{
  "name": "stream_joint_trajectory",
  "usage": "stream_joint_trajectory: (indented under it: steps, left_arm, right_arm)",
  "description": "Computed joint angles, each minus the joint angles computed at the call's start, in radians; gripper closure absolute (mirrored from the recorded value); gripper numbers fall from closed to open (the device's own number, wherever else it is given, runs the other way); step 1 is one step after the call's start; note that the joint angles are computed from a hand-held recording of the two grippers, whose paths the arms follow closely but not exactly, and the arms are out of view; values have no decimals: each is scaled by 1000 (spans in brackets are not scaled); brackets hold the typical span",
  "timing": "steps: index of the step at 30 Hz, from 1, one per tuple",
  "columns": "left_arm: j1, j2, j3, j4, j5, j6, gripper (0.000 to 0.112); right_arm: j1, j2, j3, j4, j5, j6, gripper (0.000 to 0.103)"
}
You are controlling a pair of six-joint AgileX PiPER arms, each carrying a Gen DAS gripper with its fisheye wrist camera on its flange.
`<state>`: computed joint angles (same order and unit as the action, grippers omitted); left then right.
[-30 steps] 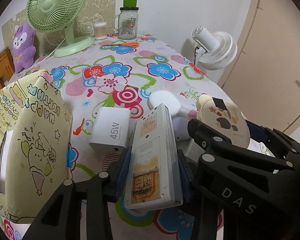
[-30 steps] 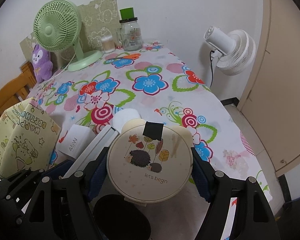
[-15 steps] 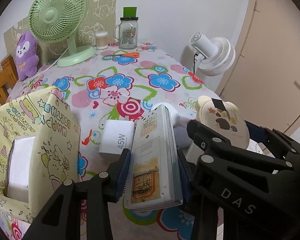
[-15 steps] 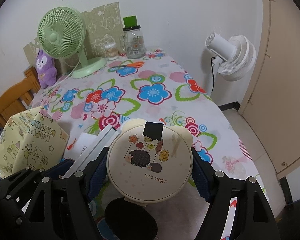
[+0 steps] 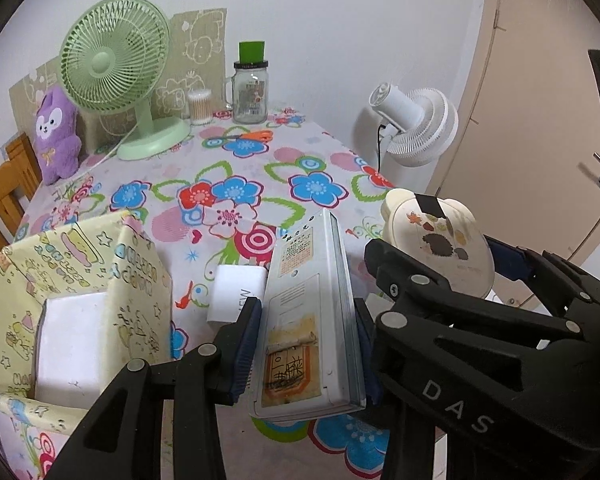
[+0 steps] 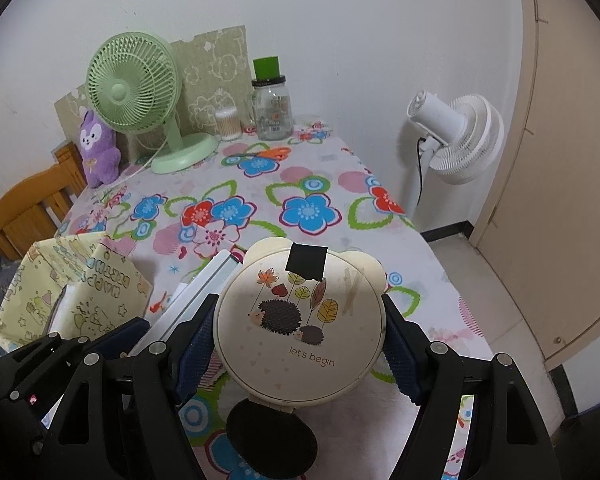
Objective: Organize rigid objects
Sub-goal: 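Close left gripper on the white remote while right gripper closes on the hedgehog tin, then lift the white remote upright with the left gripper while right gripper holds the tin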
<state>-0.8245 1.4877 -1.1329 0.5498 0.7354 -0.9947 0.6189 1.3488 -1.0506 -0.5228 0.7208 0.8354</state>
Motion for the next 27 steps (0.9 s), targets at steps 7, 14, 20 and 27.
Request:
stream_joint_trajectory:
  steps: [7,14,20,27]
  left_arm:
    - [-15,-43,-1,23,36,-7,67]
    - [-23,-73,-5,28,66,7,67]
    - [-14,-99,-6,6,82,37,67]
    - [-6,-128,-11,5,108,61,67]
  right_arm:
    - [51,-22,-31,-38,54,36,25]
    - [93,-18,-64,-60,100,73,25]
    - [125,-9,-99,-78,144,94,25]
    - [169,2,-146,-96,202,110,25]
